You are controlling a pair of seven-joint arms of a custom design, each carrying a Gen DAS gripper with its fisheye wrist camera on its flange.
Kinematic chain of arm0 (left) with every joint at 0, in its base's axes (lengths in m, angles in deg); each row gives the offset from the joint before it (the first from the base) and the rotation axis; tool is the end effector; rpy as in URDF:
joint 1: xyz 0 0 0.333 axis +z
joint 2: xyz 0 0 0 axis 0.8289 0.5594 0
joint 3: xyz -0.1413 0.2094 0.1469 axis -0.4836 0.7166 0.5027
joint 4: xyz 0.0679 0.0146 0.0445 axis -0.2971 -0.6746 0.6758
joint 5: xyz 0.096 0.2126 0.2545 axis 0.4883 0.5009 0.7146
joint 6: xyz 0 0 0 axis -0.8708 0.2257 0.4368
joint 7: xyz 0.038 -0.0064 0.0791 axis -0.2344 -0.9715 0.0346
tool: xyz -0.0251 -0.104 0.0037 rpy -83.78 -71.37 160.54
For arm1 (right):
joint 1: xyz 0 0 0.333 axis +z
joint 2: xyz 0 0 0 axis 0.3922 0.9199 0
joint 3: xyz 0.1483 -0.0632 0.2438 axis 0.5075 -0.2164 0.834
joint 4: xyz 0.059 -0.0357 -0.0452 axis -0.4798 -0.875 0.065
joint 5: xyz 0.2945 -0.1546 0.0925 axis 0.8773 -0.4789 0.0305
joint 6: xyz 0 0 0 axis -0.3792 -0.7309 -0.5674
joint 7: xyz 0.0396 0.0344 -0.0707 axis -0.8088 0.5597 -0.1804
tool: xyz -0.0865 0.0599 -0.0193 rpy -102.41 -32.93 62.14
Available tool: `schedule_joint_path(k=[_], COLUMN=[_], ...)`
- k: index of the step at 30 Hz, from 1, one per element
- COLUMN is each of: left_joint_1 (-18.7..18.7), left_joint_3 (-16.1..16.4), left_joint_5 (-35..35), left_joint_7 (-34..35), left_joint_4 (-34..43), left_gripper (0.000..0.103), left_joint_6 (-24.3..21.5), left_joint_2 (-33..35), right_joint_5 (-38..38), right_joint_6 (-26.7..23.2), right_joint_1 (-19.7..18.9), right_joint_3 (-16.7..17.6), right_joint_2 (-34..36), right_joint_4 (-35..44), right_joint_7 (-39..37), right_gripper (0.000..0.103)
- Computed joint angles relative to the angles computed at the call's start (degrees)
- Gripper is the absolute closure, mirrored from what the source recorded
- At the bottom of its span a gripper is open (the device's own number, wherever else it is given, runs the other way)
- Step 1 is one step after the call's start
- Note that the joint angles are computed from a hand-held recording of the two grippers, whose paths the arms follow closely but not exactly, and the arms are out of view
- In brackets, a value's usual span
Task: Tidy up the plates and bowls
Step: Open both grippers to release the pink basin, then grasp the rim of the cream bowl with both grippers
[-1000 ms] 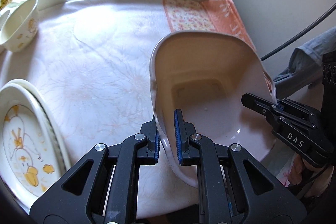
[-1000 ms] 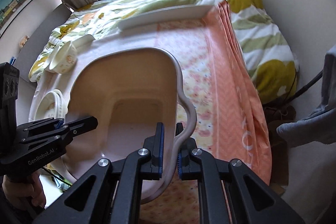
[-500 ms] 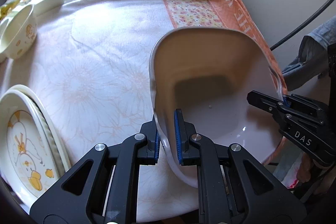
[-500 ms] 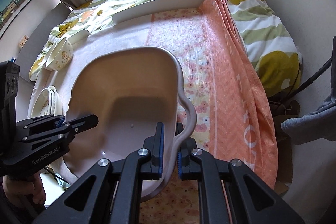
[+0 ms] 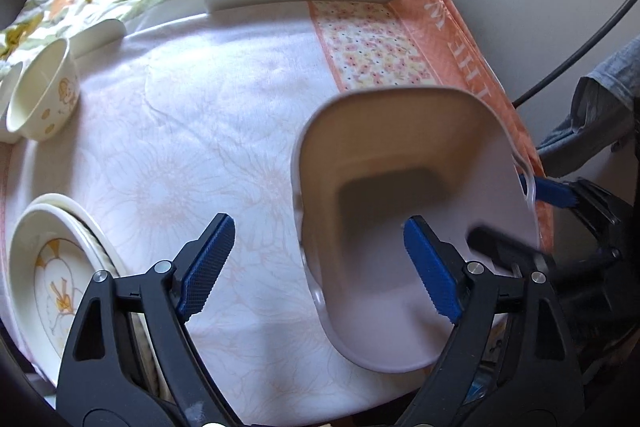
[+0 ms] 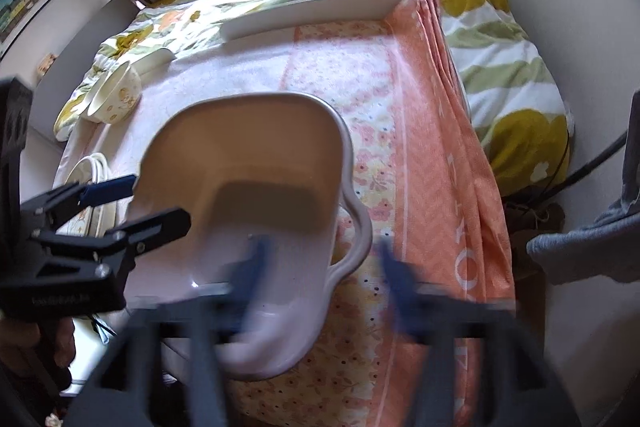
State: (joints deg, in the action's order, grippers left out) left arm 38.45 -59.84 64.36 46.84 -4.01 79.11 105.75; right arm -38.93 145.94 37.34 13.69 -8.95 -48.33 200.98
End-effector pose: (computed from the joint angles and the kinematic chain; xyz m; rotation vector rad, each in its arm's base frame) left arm 0.6733 -0.2877 0.3723 -1.6499 2.4641 -0.6138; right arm 0.5999 0.2233 0.3744 -1.8383 1.9151 -0.2182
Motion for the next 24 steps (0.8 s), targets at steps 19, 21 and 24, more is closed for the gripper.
schedule_joint_path(k=[19,21,24], left_joint_1=[6.56,7.84,9.67], left_joint_3=[0.75,1.16,2.36], left_joint_5=[-2.24,-2.32,-1.31], left_joint_7=[-0.86,-0.54,-0.40], left_joint_4=[-21.02,-21.71,-20.73], left_gripper=[0.016,0.014,0.012], left_joint_6=[9.80,10.51,10.49], left_joint_2=[-22.62,-24.04,-24.50], right_joint_5=[-7.65,-8.63,-10.18], right_joint_6=[-0.39,-1.17,-2.55], right_joint_1=[5.52,6.49,8.65], right_joint_3=[-1.05,-0.91,-1.45], right_joint_2=[-5.29,-3.54,1.31], right_joint_4=[6.41,11.06,20.76], right_joint_7=[-0.58,-0.83,0.14], right_gripper=[0.001,0.001,0.001])
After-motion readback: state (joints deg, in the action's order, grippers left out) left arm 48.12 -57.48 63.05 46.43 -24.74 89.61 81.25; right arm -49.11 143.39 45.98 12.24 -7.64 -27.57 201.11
